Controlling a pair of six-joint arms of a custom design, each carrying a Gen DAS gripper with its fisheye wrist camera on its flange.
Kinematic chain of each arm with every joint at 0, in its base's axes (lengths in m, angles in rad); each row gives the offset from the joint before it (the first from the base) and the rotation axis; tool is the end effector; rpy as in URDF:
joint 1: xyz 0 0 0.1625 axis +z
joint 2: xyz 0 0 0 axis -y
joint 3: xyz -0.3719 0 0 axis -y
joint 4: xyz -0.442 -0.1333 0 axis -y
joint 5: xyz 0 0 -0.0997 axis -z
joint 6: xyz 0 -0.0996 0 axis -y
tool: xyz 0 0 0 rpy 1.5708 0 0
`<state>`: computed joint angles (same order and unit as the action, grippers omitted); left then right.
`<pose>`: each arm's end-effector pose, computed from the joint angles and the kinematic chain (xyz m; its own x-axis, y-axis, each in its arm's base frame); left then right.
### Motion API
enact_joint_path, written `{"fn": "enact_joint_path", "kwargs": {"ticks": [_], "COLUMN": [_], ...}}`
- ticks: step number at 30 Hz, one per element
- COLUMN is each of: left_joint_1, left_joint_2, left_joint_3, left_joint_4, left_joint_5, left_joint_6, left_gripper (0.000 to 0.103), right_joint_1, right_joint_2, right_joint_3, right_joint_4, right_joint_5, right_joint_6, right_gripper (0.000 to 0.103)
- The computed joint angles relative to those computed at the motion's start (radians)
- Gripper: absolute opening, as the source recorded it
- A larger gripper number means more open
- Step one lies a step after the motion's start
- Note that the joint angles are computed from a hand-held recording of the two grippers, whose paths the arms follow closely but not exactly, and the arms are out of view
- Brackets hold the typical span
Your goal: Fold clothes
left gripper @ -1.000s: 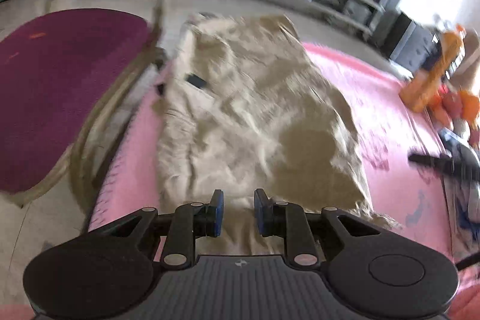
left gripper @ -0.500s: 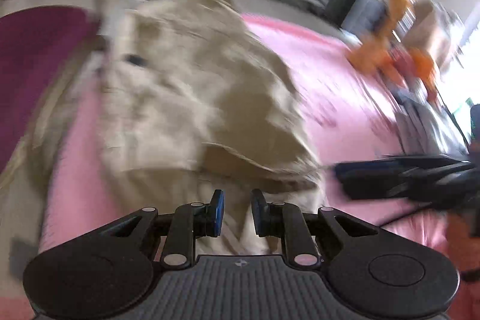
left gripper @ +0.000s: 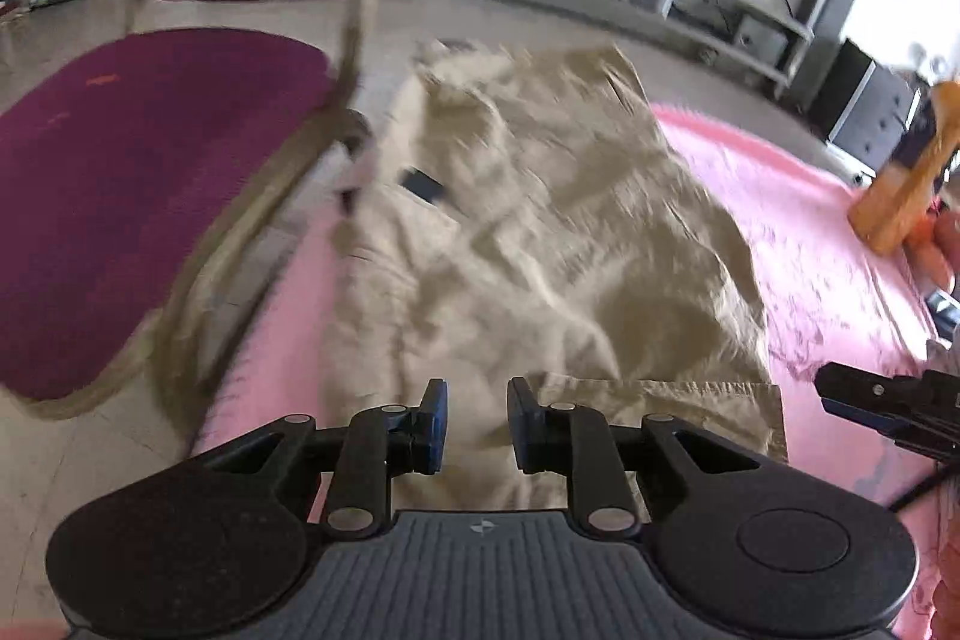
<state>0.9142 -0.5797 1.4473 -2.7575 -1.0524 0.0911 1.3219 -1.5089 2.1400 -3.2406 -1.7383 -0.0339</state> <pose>-0.2941 -0.6808 -0.0218 -0.7269 0.4738 -0.4971 0.6484 0.7119 -0.2696 -0.0138 -0.5280 0.3090 -0.9239 0.3652 0.1137 0.0937 0.5044 -0.8584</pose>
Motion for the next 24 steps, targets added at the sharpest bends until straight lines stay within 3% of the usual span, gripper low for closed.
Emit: {"fn": "enact_joint_path", "kwargs": {"ticks": [4,6,8,10,14,16,18,21,24], "left_joint_1": [0.004,-0.005,-0.016,-0.014,-0.035,-0.047,-0.049,-0.044,-0.047], "left_joint_2": [-0.018,0.005,0.039,0.047,0.024,0.001,-0.046,-0.119,-0.137], "left_joint_3": [0.025,0.012,-0.013,-0.023,0.039,0.081,0.134,0.199,0.214], "left_joint_4": [0.012,0.057,0.128,0.192,0.153,0.125,0.078,0.023,0.056], "left_joint_5": [0.003,0.039,0.128,0.162,0.215,0.229,0.178,0.066,0.033], "left_joint_6": [-0.008,0.018,0.019,-0.001,0.075,0.093,0.092,0.078,0.073], "left_gripper": [0.006,0.005,0.005,0.005,0.005,0.005,0.005,0.005,0.005], "right_joint_1": [0.019,0.043,0.064,0.083,0.143,0.167,0.182,0.177,0.141], "right_joint_2": [-0.009,0.028,0.073,0.104,0.141,0.141,0.111,0.031,-0.026], "right_joint_3": [0.006,-0.015,-0.043,-0.058,-0.078,-0.065,-0.039,0.011,0.035], "right_joint_4": [0.076,0.105,0.134,0.16,0.209,0.198,0.194,0.179,0.193], "right_joint_5": [0.07,0.065,0.019,-0.063,-0.25,-0.316,-0.34,-0.272,-0.142], "right_joint_6": [-0.089,-0.139,-0.171,-0.226,-0.366,-0.418,-0.41,-0.377,-0.317], "right_gripper": [0.037,0.037,0.037,0.035,0.031,0.031,0.032,0.032,0.032]}}
